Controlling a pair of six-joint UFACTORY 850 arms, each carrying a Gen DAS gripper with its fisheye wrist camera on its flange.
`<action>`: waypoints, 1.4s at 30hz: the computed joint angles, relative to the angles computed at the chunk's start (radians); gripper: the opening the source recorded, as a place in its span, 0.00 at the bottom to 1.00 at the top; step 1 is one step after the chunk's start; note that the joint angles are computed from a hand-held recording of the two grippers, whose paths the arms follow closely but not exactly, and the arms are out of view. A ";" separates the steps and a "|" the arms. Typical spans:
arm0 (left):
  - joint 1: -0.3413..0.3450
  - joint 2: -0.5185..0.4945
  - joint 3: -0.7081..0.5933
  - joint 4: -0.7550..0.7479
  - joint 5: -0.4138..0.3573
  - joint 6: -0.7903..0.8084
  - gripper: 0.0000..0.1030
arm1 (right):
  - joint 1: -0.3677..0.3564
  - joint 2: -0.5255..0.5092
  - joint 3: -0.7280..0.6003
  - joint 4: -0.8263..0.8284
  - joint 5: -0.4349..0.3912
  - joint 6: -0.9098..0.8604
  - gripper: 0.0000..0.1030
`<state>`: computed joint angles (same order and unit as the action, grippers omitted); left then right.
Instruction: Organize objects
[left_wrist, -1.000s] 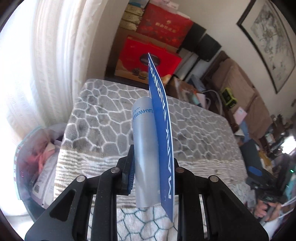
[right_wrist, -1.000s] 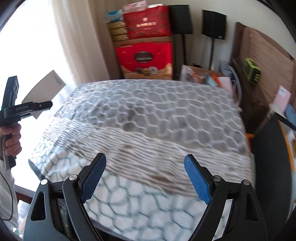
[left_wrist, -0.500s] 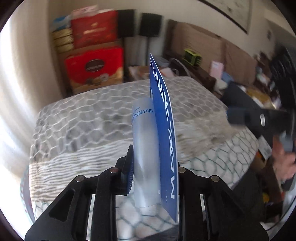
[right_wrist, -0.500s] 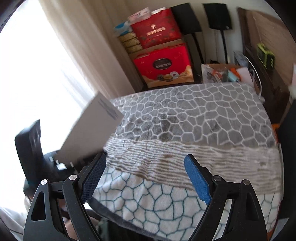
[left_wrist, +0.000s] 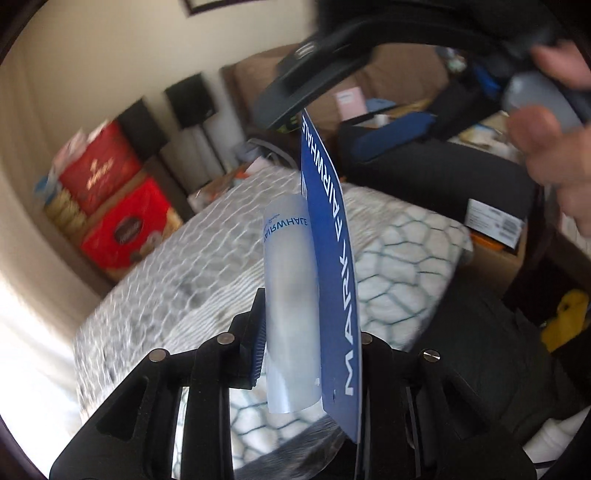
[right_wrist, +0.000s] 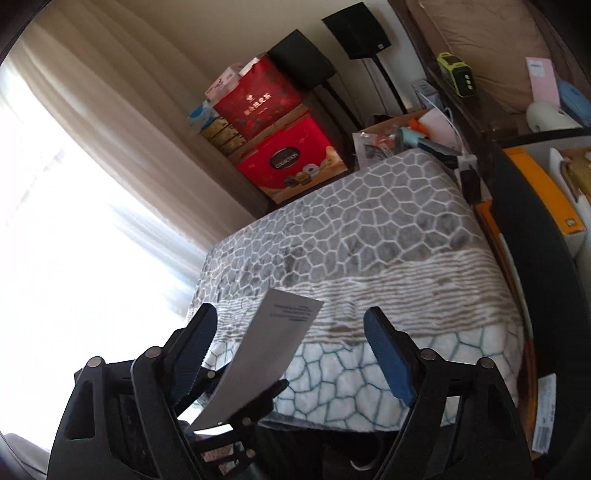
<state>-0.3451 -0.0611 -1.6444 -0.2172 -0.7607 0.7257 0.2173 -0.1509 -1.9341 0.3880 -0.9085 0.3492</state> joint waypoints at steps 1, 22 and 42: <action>-0.019 0.008 0.013 0.018 0.018 0.000 0.24 | -0.008 0.014 0.015 -0.001 -0.009 0.001 0.73; -0.219 -0.136 -0.172 0.079 0.017 -0.069 0.05 | -0.241 0.290 0.278 0.036 0.101 -0.028 0.04; -0.013 -0.655 -0.971 -0.382 -0.609 -0.329 0.00 | -0.560 0.448 0.375 0.039 0.141 -0.011 0.01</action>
